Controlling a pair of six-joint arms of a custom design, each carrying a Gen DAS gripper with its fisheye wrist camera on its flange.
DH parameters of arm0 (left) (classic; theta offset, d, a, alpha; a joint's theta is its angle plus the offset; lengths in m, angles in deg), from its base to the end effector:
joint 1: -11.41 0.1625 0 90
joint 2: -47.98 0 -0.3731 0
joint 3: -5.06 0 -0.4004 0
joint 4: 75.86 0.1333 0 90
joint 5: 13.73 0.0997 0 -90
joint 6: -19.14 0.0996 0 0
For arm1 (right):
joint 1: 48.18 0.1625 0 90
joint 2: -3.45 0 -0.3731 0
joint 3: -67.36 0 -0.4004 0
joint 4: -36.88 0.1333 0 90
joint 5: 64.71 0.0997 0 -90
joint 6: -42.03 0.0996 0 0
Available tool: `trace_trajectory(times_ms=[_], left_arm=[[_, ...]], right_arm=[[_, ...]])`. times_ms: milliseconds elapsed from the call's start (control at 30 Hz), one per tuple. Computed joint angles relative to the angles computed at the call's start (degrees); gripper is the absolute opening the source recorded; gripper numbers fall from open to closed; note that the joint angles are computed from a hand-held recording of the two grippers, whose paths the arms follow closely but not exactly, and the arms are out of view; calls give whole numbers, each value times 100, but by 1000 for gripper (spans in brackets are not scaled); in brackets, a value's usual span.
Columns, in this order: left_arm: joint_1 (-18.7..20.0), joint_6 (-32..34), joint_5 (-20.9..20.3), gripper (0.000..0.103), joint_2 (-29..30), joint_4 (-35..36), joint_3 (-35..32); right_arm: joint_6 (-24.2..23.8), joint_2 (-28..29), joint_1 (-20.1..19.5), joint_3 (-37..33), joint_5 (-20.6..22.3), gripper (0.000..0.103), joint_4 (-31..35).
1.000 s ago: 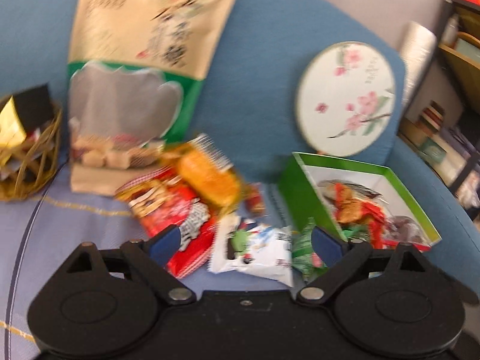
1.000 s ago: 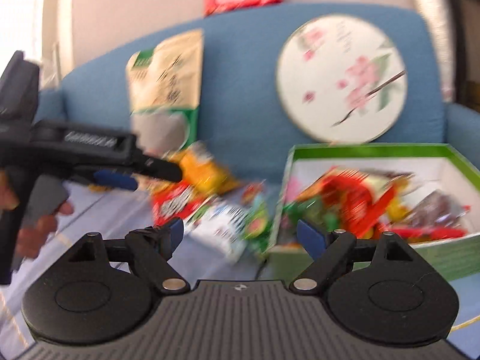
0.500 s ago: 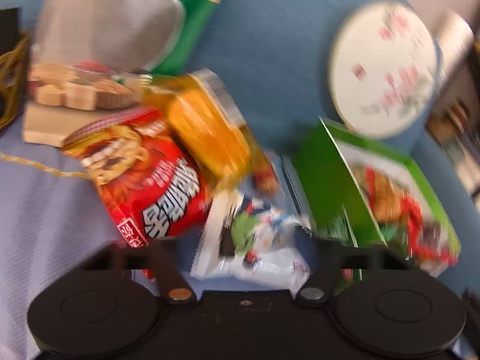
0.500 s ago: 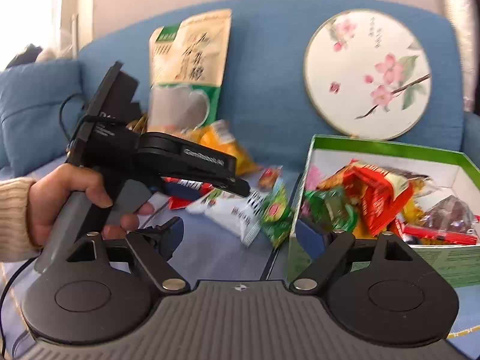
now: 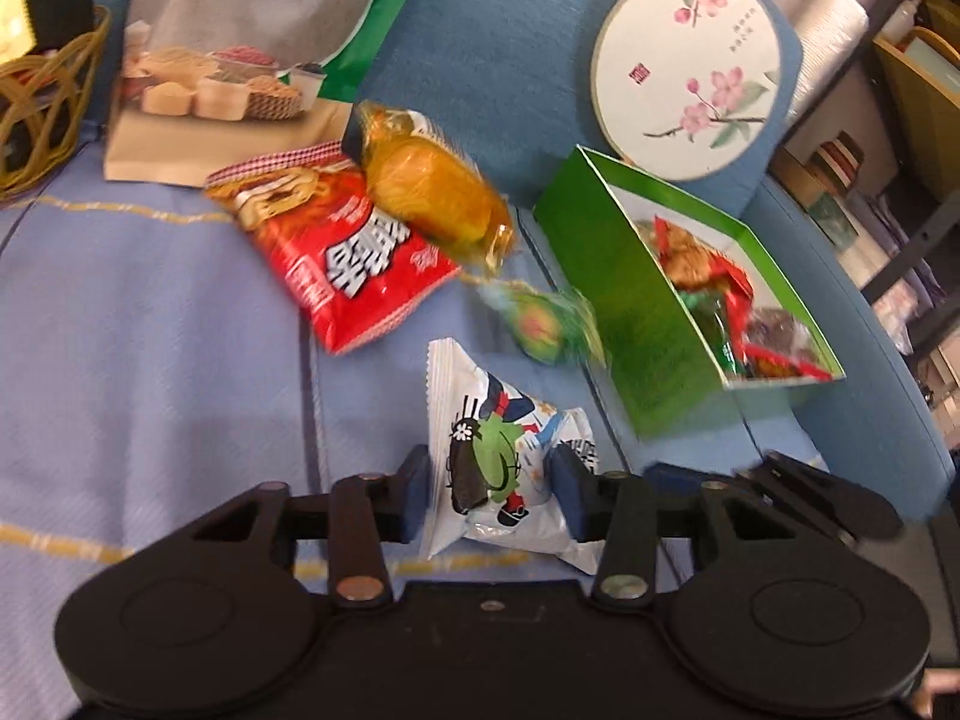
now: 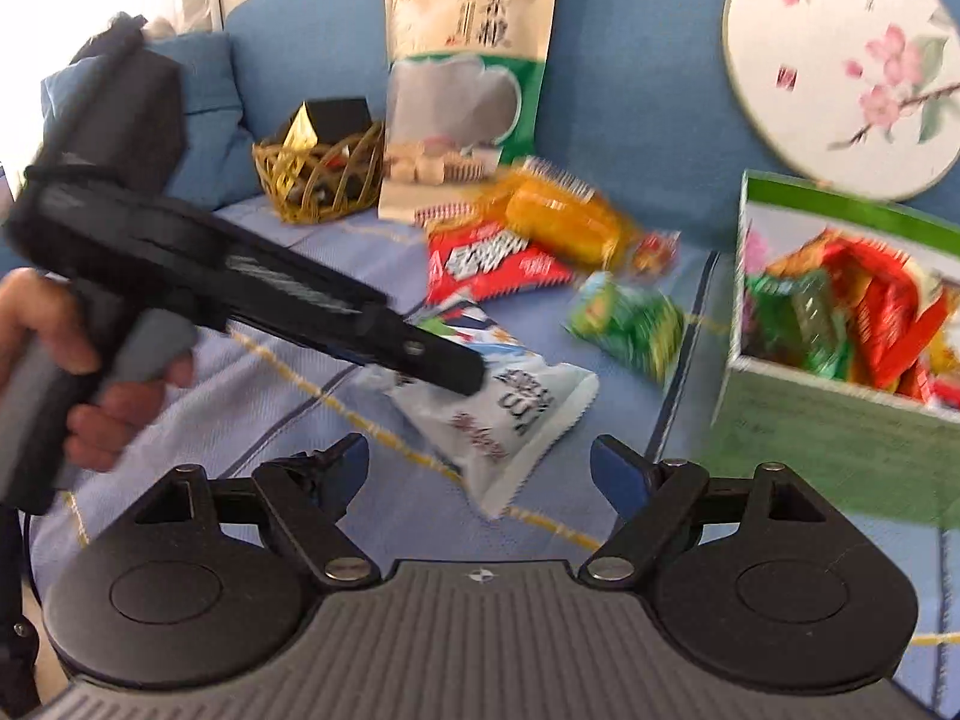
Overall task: Organize snacks
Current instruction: 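Grasp the white printed snack pack with the left and right tools, then lower the white snack pack into the green box and open both tools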
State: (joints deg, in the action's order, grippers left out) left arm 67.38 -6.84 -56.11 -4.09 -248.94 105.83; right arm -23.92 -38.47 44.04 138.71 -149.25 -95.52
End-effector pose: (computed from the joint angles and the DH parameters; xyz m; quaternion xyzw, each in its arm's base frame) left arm -0.1721 -0.6245 0.1569 -0.0577 0.8802 -0.4270 0.1988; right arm 0.1716 -0.7397 0.1408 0.5607 -0.8190 0.1208 0.0194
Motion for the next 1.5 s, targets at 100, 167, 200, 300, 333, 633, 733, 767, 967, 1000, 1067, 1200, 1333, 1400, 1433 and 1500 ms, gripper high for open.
trace_trajectory(times_ms=[100, 167, 200, 300, 333, 633, 733, 767, 967, 1000, 1067, 1200, 1333, 1400, 1433, 1500], left_arm=[[-143, -96, 404, 94, -105, -84, 262], [-136, -173, 431, 96, -183, -129, 365], [-128, -249, 427, 95, -215, -124, 393], [-71, -326, 296, 89, -241, -225, 392], [-56, -320, 251, 89, -239, -228, 379], [-135, 68, 184, 42, 9, -308, 41], [-289, 569, 283, 42, 122, -449, -180], [-314, 670, 264, 42, 166, -488, -278], [-393, 1360, 101, 41, 717, -622, -1224], [-387, 1519, 35, 40, 835, -578, -1426], [-383, 1944, -104, 38, 1094, -520, -1841], [-322, 2382, -417, 38, 1646, -311, -2739], [-214, 2586, -781, 39, 2226, 170, -3758], [-185, 2721, -897, 39, 2455, 337, -4138], [-161, 2785, -951, 39, 2600, 425, -4368], [-104, 2831, -1057, 38, 2860, 588, -4795]], right_arm=[[36, 60, -2, -25, -59, 103, 94], [97, 86, -17, -45, -66, 103, 150], [114, 100, -15, -35, -42, 103, 99], [150, 104, -26, -38, 75, 103, 89], [168, 102, -41, -53, 127, 103, 115], [306, 145, 13, -93, 166, 62, -42], [492, 57, -44, -193, 521, 44, -51], [527, 20, -66, -185, 645, 42, -141], [761, -16, -164, -362, 1115, 39, -688], [833, 4, -190, -452, 1155, 39, -696], [985, 33, -258, -582, 1250, 39, -845], [1284, 122, -355, -823, 1300, 39, -1235], [1679, 257, -444, -1116, 1254, 39, -1547], [1817, 334, -463, -1251, 1164, 39, -1695], [1884, 365, -467, -1297, 1109, 39, -1770], [2013, 469, -470, -1442, 1013, 39, -1890]])
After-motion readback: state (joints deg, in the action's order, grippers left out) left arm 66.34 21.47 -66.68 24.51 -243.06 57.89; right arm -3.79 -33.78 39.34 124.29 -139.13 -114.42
